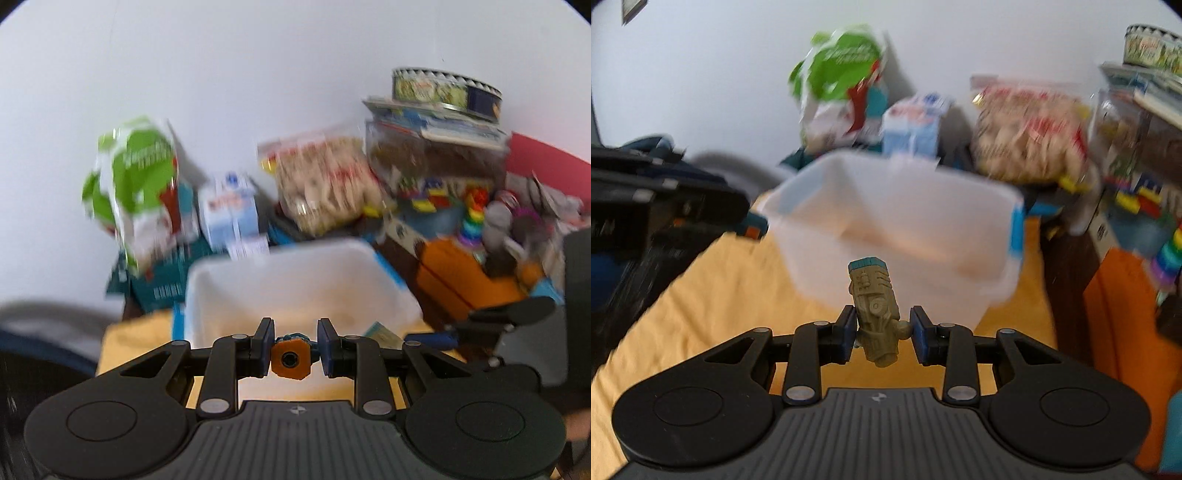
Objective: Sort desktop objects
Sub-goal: 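Carry both figures over the white bin and open both tools, then withdraw both open tools from the bin back toward the toy pile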
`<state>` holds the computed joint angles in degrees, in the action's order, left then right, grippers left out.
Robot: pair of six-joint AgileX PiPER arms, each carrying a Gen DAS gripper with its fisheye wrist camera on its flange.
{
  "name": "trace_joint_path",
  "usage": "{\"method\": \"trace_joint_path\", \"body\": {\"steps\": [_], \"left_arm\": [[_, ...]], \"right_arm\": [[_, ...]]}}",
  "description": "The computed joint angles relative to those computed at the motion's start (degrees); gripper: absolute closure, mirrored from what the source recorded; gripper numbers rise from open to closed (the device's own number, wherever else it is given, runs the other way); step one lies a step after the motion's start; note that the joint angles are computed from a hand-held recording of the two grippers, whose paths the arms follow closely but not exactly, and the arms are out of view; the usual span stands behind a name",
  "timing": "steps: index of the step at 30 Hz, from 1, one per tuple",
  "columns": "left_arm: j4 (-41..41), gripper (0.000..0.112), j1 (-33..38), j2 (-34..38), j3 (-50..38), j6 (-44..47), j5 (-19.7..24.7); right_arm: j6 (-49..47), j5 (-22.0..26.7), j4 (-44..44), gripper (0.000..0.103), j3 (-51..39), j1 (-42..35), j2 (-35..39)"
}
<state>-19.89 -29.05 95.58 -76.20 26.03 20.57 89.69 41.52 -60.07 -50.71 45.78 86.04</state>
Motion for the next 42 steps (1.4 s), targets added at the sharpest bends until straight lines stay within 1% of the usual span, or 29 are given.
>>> {"method": "trace_joint_path", "body": {"steps": [2,6,11,15,18,19,21,22,23,24,25,26,27,28,30,32,34,36,38,39,42], "left_arm": [[3.8,0.083,-0.3,5.0,-7.1,-4.0,1.5],[10.7,0.084,-0.7,15.3,-20.1,-10.7,4.2],[14.5,0.084,-0.1,29.0,-37.0,-15.0,11.1],[15.5,0.084,0.5,36.6,-45.8,-15.7,15.4],[17.5,0.083,0.6,39.6,-48.8,-17.6,17.2],[19.1,0.082,0.5,39.9,-48.7,-18.9,17.2],[22.4,0.077,0.1,39.0,-46.0,-21.0,15.2],[23.3,0.073,0.0,37.9,-43.6,-21.3,13.8],[23.5,0.07,0.0,37.1,-42.1,-21.3,13.2],[23.9,0.064,0.0,36.5,-41.1,-21.5,13.1],[24.9,0.063,-0.2,36.0,-40.6,-22.3,13.3],[25.7,0.062,-0.4,35.7,-40.5,-23.3,13.8],[25.8,0.062,-0.4,34.9,-39.7,-23.7,13.9],[25.0,0.062,-0.3,33.2,-37.4,-23.3,12.9],[24.0,0.062,-0.2,29.4,-31.8,-23.2,10.2],[25.3,0.061,-0.5,24.5,-25.0,-25.3,7.4],[25.7,0.054,-0.7,18.2,-15.9,-25.9,3.5],[27.5,0.046,-0.8,12.2,-6.6,-27.1,-0.6],[29.3,0.045,-0.8,6.3,3.0,-27.9,-4.4],[28.6,0.045,-0.6,3.8,7.0,-27.3,-5.5],[19.7,0.045,0.0,-2.3,18.5,-18.4,-7.5]], "right_arm": [[-2.6,0.1,-0.1,0.068,-3.0,-2.7,1.1],[-8.4,-2.7,0.6,0.068,-9.1,-10.1,4.8],[-13.8,-6.7,4.1,0.068,-15.7,-16.8,11.7],[-18.1,-8.2,8.2,0.068,-20.9,-20.1,18.2],[-20.7,-8.7,10.7,0.068,-23.4,-21.5,21.7],[-21.0,-8.5,11.1,0.067,-23.9,-21.6,22.4],[-21.0,-7.8,10.8,0.064,-24.4,-21.6,23.2],[-21.0,-7.7,10.6,0.058,-24.4,-21.6,23.4],[-20.7,-7.6,9.9,0.048,-24.2,-21.4,23.4],[-20.1,-7.0,9.1,0.043,-24.1,-21.2,23.3],[-19.4,-6.3,8.1,0.037,-24.0,-20.9,23.3],[-19.2,-6.0,7.6,0.035,-24.0,-20.8,23.1],[-19.2,-5.9,7.7,0.035,-23.9,-20.7,22.8],[-18.9,-5.7,7.6,0.035,-23.6,-20.6,22.2],[-16.7,-5.4,5.5,0.035,-21.8,-19.7,20.2],[-13.7,-4.3,2.5,0.035,-19.3,-18.0,17.4],[-11.0,-3.2,0.7,0.035,-15.8,-15.6,13.3],[-6.8,-1.5,-2.3,0.032,-11.1,-11.7,8.5],[-3.1,0.6,-4.4,0.027,-5.9,-7.0,3.6],[-1.7,2.0,-4.6,0.026,-3.5,-4.3,1.4],[2.6,5.0,-3.3,0.026,3.7,3.6,-3.6]]}}
